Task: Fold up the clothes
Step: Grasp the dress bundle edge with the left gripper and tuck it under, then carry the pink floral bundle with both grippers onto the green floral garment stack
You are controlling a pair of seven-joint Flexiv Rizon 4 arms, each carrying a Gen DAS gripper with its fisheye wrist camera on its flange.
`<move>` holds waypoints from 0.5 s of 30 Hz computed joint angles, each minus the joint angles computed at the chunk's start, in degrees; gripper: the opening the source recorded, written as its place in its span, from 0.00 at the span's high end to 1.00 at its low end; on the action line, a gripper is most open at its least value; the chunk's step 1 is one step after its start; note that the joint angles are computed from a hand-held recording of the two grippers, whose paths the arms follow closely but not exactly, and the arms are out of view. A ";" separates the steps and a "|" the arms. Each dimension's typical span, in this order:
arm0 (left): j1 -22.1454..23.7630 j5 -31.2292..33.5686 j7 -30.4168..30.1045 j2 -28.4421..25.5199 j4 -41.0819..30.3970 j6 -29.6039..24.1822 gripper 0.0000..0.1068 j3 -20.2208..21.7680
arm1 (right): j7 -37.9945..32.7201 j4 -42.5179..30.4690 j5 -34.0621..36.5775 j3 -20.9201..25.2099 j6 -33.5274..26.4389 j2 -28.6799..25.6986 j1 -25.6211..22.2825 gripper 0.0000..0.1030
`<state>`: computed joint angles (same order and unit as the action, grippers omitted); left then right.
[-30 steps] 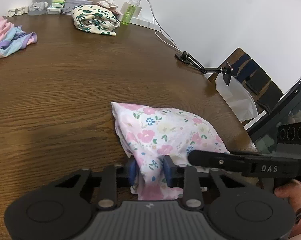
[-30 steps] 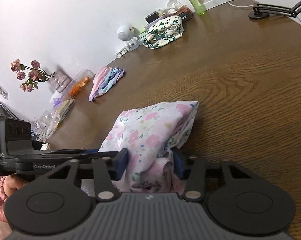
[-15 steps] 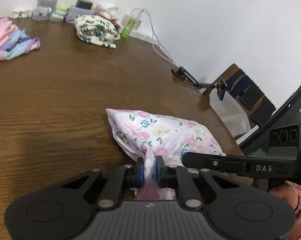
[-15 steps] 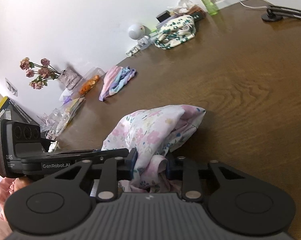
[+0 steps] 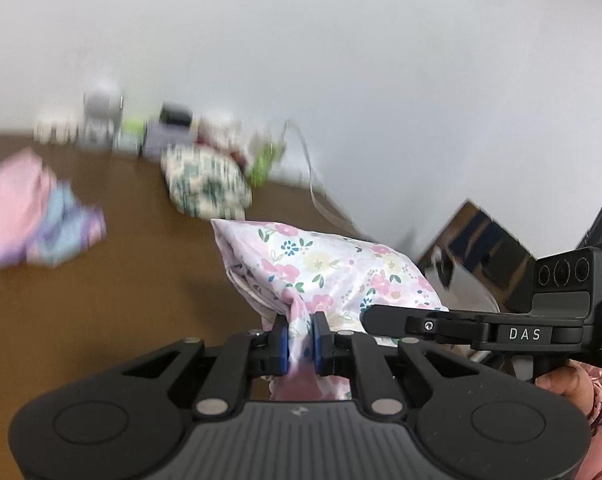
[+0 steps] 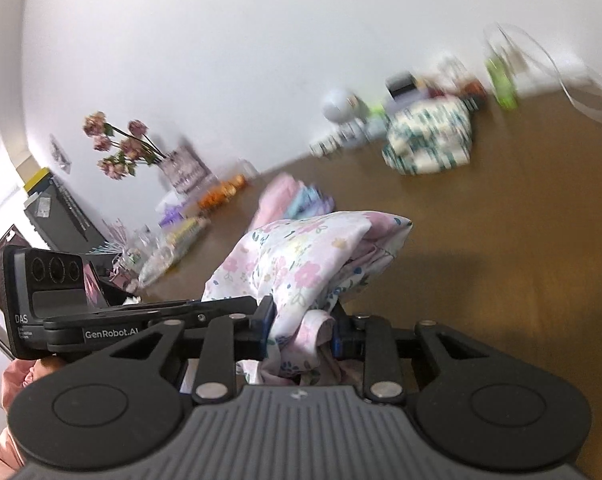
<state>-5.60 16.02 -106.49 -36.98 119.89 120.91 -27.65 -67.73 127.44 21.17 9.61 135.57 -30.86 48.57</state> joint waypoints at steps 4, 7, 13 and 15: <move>0.51 -1.12 2.80 -0.37 -8.57 -4.80 0.91 -0.86 | -0.66 -5.11 -6.56 -2.29 -4.55 1.10 -4.73 0.75; -0.25 -3.81 6.17 -3.13 -16.62 -8.93 0.91 -1.43 | -0.50 -10.74 -11.20 -3.96 -8.69 0.55 -8.34 0.75; -4.71 -12.10 15.30 -15.21 -39.00 -18.54 0.91 -0.42 | 6.27 -26.29 -27.03 -1.44 -14.75 -9.49 -21.51 0.75; -6.05 -14.91 18.14 -20.48 -47.22 -22.05 0.91 -0.73 | 9.28 -32.31 -32.12 -0.09 -16.85 -14.24 -25.52 0.75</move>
<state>-11.65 1.12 -88.35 -57.46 72.67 98.86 -28.38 -58.45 95.13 -10.95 9.52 118.72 -45.09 23.05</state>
